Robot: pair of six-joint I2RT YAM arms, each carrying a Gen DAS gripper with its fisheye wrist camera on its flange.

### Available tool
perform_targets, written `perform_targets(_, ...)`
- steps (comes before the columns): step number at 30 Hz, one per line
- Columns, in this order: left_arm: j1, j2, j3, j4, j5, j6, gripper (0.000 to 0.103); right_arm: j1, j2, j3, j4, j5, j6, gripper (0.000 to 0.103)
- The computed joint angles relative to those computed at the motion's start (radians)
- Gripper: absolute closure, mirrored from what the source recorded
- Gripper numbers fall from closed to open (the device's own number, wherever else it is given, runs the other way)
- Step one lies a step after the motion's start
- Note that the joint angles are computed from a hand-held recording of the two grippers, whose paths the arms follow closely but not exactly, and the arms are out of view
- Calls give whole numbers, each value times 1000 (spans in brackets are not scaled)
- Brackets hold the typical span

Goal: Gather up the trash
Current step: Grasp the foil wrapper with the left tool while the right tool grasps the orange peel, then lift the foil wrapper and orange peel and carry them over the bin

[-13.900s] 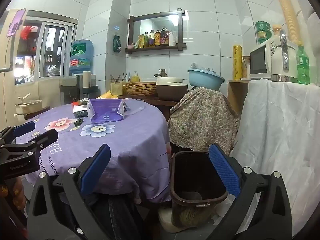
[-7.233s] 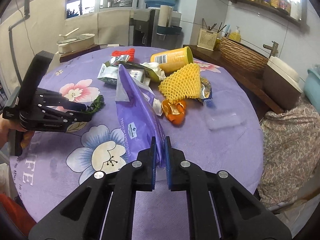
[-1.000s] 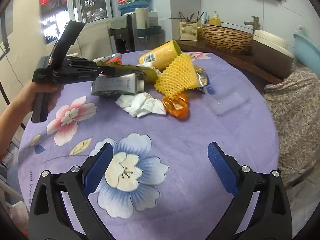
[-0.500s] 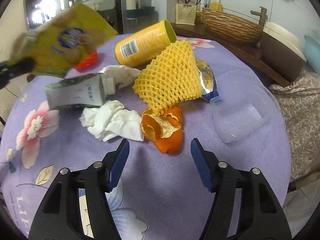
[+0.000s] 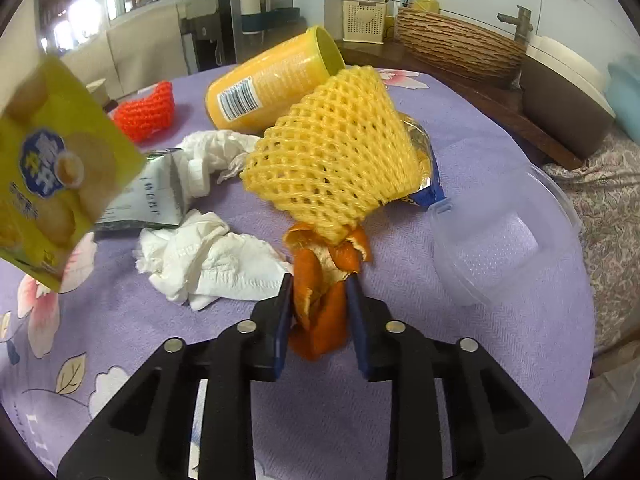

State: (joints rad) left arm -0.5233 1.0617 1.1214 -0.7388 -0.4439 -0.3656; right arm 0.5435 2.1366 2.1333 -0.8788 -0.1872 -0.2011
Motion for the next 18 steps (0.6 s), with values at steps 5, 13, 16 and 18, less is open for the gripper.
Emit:
perform_targets(5, -76, -30, -26, -3, -25, -73, 96, -18, -142, -204, 75, -88, 3, 80)
perform_targets(13, -277, -8, -13, -15, -146, -188, 96, -81, -417, -544, 134, -246, -21, 80)
perform_targets(16, -332, 12, -6, -13, -170, -222, 96, -125, -478, -621, 124, -286, -29, 79)
perform_targets(18, -363, 34, 9, -18, -190, -236, 96, -148, -507, -662, 123, -299, -39, 77)
